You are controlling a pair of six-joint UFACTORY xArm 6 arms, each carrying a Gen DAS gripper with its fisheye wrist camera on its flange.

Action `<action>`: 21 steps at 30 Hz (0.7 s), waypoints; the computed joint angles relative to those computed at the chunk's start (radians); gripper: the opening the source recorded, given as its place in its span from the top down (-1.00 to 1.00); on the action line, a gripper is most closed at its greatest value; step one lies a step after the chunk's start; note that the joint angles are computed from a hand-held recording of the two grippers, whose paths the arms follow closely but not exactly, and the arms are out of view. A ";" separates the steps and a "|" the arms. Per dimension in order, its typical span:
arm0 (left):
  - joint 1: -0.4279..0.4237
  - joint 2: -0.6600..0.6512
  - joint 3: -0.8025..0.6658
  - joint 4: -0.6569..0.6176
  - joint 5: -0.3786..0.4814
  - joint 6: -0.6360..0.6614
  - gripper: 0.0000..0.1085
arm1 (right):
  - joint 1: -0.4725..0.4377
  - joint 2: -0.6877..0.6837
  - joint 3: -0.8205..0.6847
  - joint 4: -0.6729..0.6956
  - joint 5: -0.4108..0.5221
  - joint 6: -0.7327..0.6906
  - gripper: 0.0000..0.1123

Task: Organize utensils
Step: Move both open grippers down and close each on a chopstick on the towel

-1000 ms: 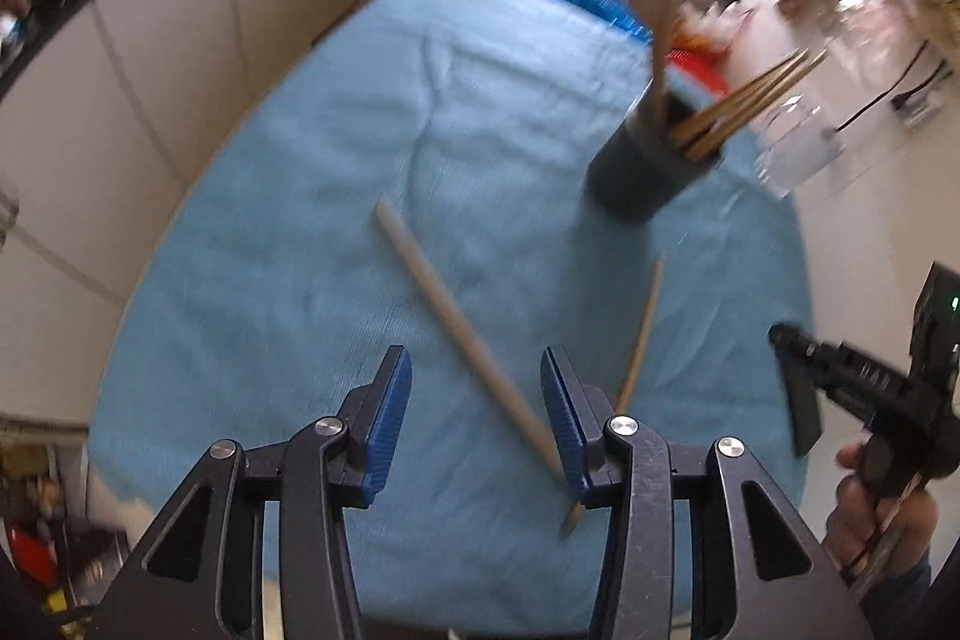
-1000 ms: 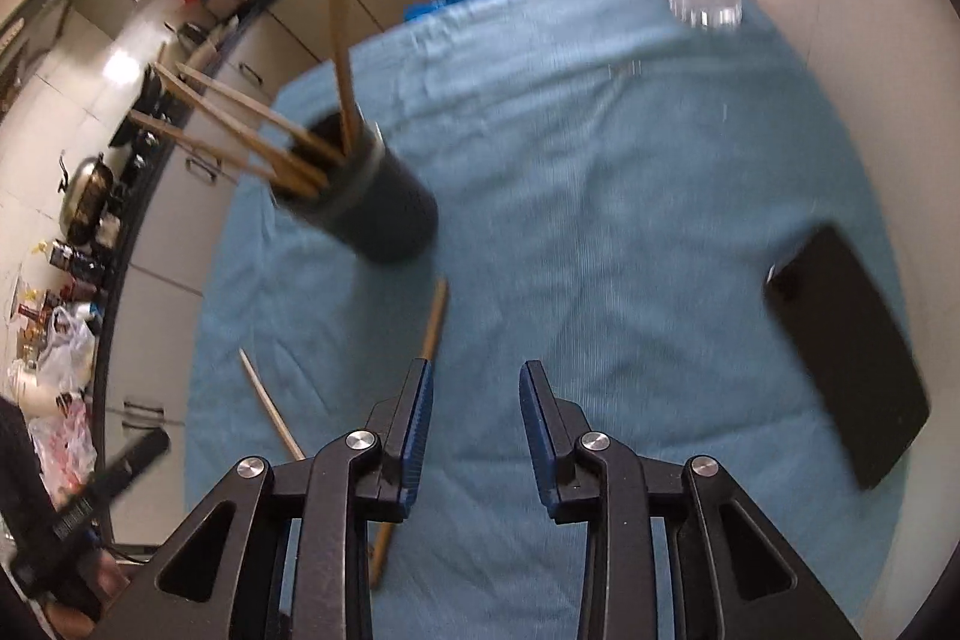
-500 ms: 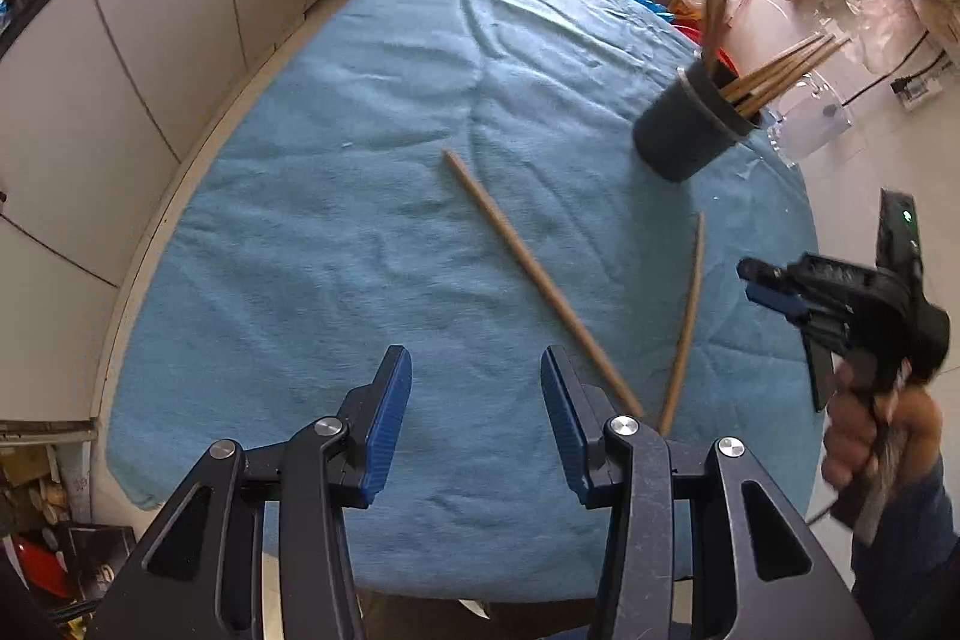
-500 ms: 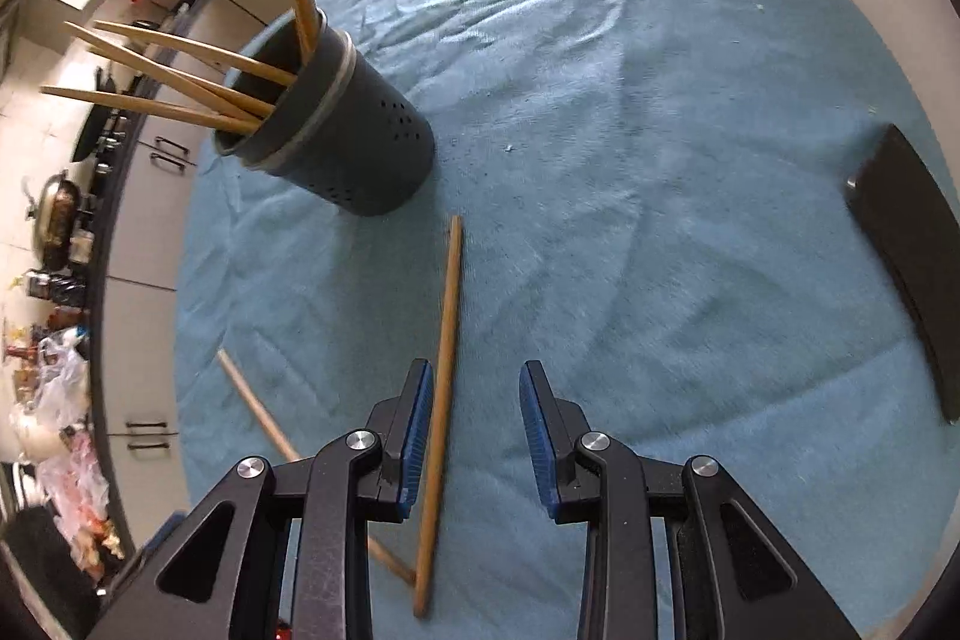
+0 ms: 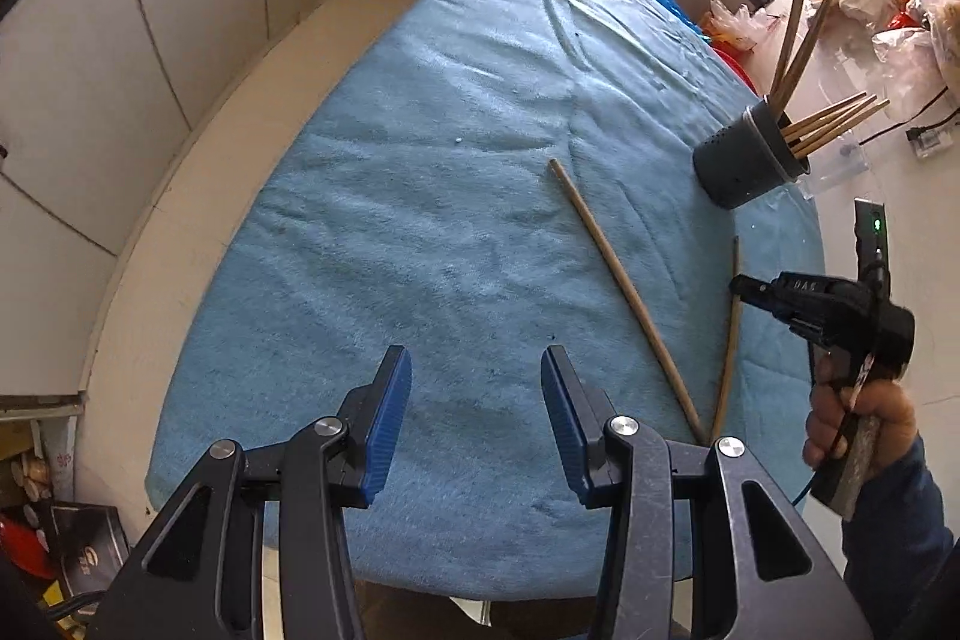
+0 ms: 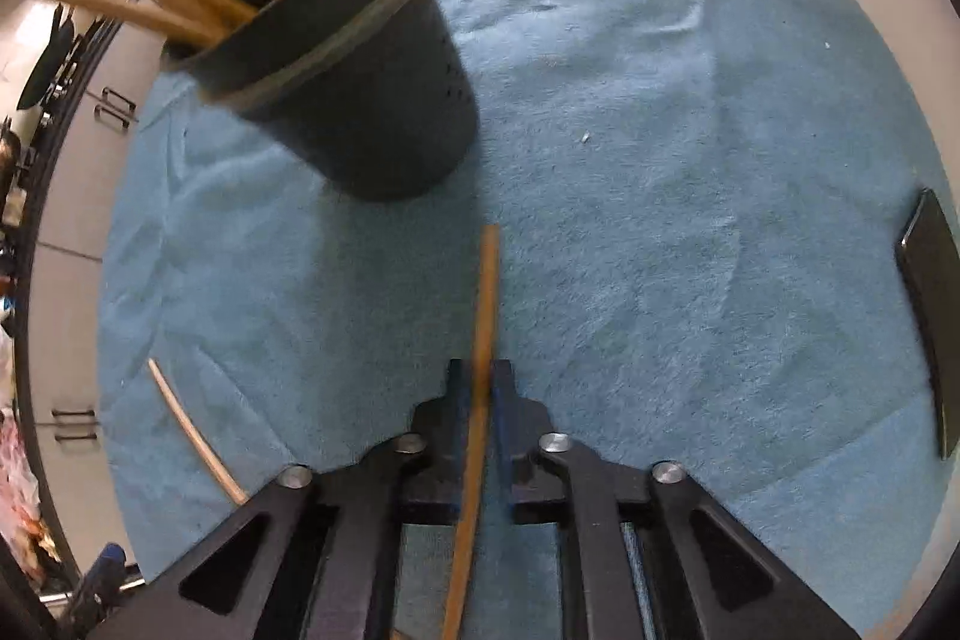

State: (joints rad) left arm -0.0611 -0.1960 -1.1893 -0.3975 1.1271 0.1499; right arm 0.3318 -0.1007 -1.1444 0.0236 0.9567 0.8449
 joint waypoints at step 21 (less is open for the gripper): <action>-0.203 0.447 -0.468 0.140 0.114 -0.430 0.24 | -0.029 -0.289 0.210 -0.078 0.033 -0.128 0.88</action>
State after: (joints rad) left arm -0.2638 0.2514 -1.6572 -0.2578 1.2409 -0.2802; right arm 0.3027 -0.3896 -0.9343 -0.0543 0.9895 0.7165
